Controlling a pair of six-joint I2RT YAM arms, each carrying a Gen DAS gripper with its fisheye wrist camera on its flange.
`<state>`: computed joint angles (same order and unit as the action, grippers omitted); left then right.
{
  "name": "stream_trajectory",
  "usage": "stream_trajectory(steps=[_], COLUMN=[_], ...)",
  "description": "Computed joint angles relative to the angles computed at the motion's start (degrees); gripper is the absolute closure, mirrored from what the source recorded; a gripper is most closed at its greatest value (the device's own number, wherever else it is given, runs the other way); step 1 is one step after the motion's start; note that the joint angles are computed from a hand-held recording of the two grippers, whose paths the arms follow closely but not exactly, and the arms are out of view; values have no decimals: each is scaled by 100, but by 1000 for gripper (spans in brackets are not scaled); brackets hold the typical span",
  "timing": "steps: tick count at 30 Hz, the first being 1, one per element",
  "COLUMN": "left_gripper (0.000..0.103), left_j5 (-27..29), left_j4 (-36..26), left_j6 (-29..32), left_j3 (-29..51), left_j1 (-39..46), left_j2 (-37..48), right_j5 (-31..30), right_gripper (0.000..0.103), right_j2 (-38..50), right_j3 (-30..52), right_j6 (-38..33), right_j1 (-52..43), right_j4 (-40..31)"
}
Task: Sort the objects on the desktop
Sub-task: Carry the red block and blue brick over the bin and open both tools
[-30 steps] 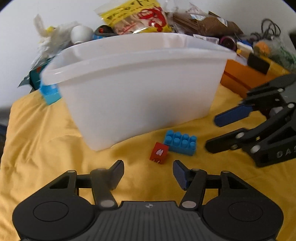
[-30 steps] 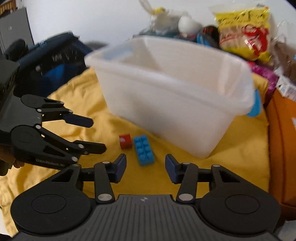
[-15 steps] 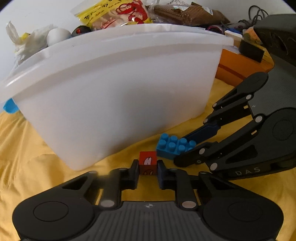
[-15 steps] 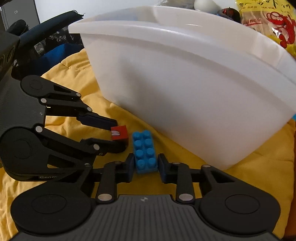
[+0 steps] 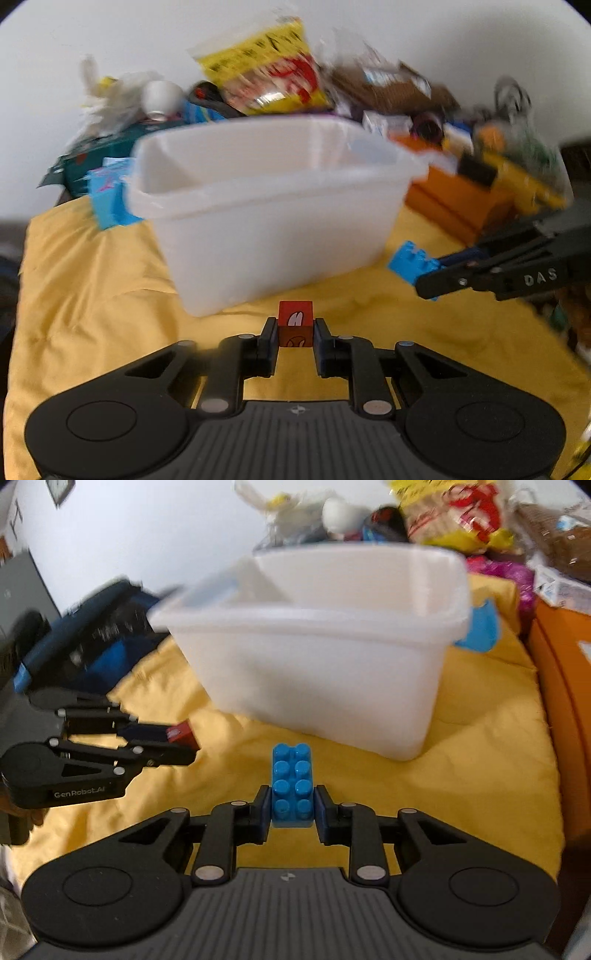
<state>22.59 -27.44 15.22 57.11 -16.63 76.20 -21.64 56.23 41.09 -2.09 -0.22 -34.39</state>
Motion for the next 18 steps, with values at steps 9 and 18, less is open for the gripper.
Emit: stream_trajectory(steps=[9,18], left_gripper=[81,81], left_j5=[-126,-542], left_j4=[-638,-1729], left_j6=[-356,-531], left_j3=[1549,4059], left_j1=[128,37], left_j2=[255,1838], right_j5=[-282,243], right_gripper=[76,76], right_j2=[106,1617], right_j3=[1471,3322], right_j6=[459,723], right_j1=[-579,-405], right_j4=[-596,-880])
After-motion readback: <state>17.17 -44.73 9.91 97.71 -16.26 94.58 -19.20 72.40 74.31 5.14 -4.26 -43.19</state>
